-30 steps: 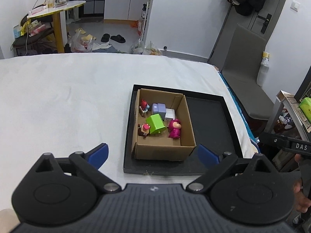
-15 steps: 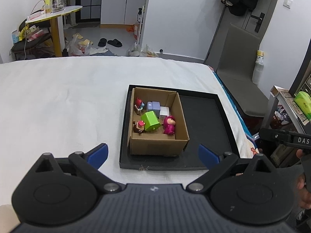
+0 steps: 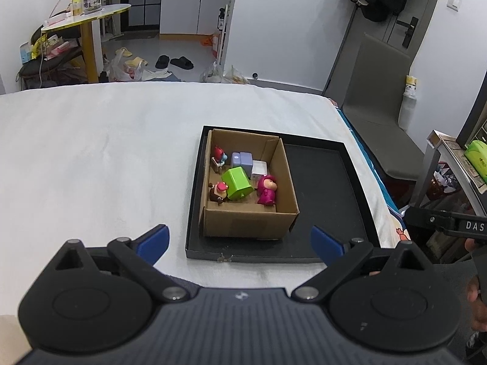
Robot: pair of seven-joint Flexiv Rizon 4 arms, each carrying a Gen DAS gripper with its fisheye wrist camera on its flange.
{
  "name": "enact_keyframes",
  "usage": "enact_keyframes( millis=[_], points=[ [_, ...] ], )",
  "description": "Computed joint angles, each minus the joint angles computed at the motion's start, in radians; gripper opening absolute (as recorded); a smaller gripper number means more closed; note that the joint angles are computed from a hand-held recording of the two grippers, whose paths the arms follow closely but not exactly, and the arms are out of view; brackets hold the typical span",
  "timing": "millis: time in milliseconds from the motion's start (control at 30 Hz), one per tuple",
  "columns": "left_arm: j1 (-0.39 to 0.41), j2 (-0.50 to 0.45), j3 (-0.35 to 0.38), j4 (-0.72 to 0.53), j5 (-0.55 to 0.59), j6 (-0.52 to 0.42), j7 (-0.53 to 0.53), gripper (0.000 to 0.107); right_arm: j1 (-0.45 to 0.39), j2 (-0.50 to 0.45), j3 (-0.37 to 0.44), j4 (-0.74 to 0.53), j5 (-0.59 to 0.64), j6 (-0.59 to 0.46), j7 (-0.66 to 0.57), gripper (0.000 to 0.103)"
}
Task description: Organize rigid objects
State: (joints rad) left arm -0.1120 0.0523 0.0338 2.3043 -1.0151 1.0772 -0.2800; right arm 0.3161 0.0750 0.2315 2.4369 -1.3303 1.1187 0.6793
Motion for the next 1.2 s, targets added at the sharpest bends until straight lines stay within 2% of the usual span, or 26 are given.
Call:
enact_keyframes(
  millis=[1200],
  points=[
    [0.005, 0.02, 0.012, 0.011, 0.024, -0.04, 0.004, 0.099, 0.005, -0.023, -0.007, -0.009, 0.006, 0.029, -0.008, 0.103]
  ],
)
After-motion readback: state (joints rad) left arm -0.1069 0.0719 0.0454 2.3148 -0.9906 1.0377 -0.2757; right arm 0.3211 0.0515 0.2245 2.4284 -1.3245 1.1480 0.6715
